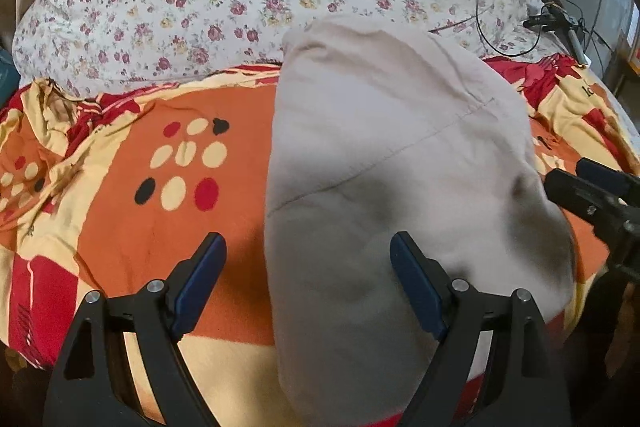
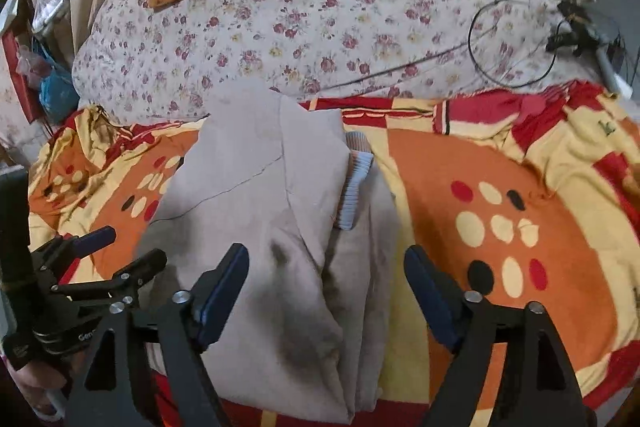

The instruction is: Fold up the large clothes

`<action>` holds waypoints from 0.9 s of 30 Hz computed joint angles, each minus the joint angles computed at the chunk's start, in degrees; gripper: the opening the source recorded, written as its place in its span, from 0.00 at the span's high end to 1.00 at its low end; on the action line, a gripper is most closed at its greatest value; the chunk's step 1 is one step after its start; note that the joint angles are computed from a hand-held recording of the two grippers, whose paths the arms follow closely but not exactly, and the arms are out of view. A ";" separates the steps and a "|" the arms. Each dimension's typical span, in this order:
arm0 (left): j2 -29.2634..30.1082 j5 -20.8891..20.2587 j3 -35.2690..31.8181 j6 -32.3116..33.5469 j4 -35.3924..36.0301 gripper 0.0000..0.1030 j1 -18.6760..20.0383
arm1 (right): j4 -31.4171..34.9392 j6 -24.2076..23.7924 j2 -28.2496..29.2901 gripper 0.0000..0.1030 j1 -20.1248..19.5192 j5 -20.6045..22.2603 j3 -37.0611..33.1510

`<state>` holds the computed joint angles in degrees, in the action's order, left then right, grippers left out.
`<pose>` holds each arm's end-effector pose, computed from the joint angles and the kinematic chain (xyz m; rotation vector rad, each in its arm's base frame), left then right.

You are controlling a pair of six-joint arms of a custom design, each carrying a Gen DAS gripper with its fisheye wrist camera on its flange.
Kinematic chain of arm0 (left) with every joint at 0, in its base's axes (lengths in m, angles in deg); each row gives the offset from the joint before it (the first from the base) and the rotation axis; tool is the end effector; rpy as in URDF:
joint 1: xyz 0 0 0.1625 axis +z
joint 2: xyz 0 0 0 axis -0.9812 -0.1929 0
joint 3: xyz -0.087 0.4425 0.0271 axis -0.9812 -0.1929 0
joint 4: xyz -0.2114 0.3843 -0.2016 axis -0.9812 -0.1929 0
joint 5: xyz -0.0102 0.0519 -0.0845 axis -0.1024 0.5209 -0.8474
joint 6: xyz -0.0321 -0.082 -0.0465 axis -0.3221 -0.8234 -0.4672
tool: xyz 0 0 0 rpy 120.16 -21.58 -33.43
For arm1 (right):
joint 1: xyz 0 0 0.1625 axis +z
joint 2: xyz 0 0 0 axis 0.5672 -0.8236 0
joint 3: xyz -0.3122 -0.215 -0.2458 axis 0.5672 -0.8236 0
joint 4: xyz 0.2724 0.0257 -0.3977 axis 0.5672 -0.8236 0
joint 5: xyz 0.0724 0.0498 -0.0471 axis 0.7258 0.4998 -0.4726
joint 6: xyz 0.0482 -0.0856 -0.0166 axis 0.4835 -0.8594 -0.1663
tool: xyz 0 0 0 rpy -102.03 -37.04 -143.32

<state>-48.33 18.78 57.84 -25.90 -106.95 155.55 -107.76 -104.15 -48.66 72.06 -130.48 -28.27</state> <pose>0.0213 -0.8050 0.2606 0.2092 2.2184 -0.7743 0.3377 -0.8375 -0.0565 0.6703 -2.4283 0.7022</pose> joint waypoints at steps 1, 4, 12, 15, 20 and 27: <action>-0.14 0.11 0.35 -0.18 -0.45 0.18 -0.12 | -0.48 -0.31 0.13 0.20 0.16 -0.48 0.04; -0.29 1.32 1.57 1.18 -3.92 0.18 -0.53 | -1.90 -0.48 0.42 0.20 0.47 -1.32 0.21; -1.08 1.74 3.24 2.52 -9.02 0.18 -0.64 | -3.79 -0.58 0.57 0.20 0.77 -1.58 1.22; -1.16 1.97 3.32 2.21 -9.65 0.18 -0.57 | -3.55 -0.74 0.81 0.20 0.81 -1.56 0.99; -1.14 2.23 3.42 1.98 -10.34 0.18 -0.58 | -3.47 -1.99 1.40 0.20 1.06 -1.99 0.60; -1.20 2.26 3.48 1.88 -10.59 0.18 -0.47 | -3.52 -1.92 1.85 0.20 1.10 -2.32 0.24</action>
<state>-49.54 21.05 61.32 -24.03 -117.54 155.08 -111.28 -106.07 -46.81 73.16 -132.80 -28.02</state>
